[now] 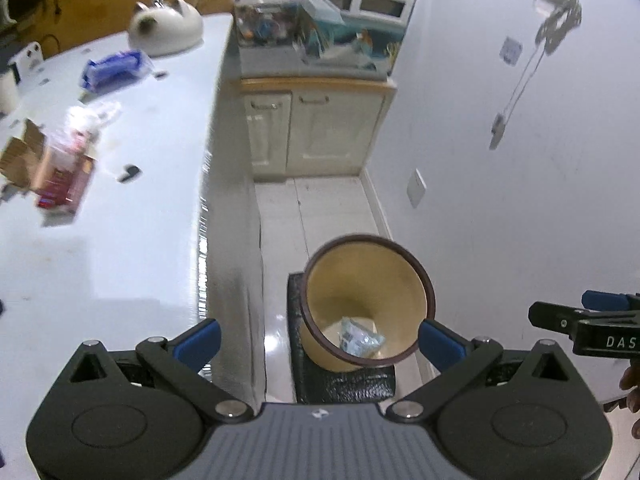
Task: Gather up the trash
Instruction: 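Lift both tools away from the bin back toward the table, then move the left tool toward the cardboard scraps and lower it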
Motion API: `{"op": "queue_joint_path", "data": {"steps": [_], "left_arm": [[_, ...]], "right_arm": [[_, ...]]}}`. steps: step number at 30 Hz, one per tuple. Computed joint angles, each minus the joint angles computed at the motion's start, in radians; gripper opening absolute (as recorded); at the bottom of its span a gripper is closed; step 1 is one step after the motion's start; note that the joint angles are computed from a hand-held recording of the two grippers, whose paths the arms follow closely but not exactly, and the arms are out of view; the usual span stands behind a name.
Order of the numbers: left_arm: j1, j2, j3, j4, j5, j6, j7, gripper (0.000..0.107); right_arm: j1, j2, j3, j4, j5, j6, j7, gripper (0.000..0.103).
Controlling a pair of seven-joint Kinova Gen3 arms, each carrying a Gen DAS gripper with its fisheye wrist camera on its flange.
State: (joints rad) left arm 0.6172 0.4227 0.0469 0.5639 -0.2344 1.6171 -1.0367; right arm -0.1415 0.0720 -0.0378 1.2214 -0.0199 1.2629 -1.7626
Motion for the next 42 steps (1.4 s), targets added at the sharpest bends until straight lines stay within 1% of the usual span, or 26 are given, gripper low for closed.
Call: {"op": "queue_joint_path", "data": {"steps": [3,9,12,15,20,25,29,35,36,39,42], "left_arm": [[0.008,-0.05,-0.006,0.039,-0.02,-0.02,0.012,0.103],[0.0,-0.158,0.018,0.137,-0.065,-0.068,0.034,0.103],[-0.016,-0.217,0.035,0.178,-0.091,-0.082,0.035,0.103],[-0.039,-0.273,0.056,0.221,-0.123,-0.096,0.039,0.103],[-0.117,-0.365,0.086,0.275,-0.144,-0.104,0.024,0.103],[-0.222,-0.442,0.1,0.317,-0.132,-0.103,-0.017,0.103],[-0.318,-0.506,0.075,0.369,-0.085,-0.115,-0.06,0.103],[-0.449,-0.561,-0.019,0.425,0.027,-0.136,-0.196,0.103],[-0.47,-0.563,-0.043,0.429,0.054,-0.144,-0.229,0.103],[-0.524,-0.559,-0.1,0.429,0.127,-0.166,-0.325,0.103],[-0.579,-0.531,-0.148,0.409,0.2,-0.193,-0.429,0.103]], "right_arm": [[-0.018,-0.024,-0.012,-0.009,0.019,-0.001,-0.022,0.103],[-0.07,-0.077,-0.048,-0.021,0.086,-0.019,-0.095,0.103],[-0.108,-0.096,-0.082,-0.034,0.148,-0.014,-0.182,0.103],[-0.14,-0.113,-0.107,-0.04,0.181,-0.018,-0.248,0.103],[-0.209,-0.122,-0.171,-0.071,0.272,-0.004,-0.359,0.103],[-0.302,-0.094,-0.228,-0.127,0.371,0.024,-0.447,0.103],[-0.401,-0.054,-0.255,-0.176,0.463,0.041,-0.515,0.103],[-0.578,0.043,-0.253,-0.293,0.59,0.089,-0.603,0.103],[-0.604,0.058,-0.247,-0.31,0.605,0.094,-0.615,0.103],[-0.687,0.132,-0.224,-0.412,0.647,0.13,-0.632,0.103],[-0.751,0.202,-0.19,-0.507,0.667,0.152,-0.629,0.103]]}}
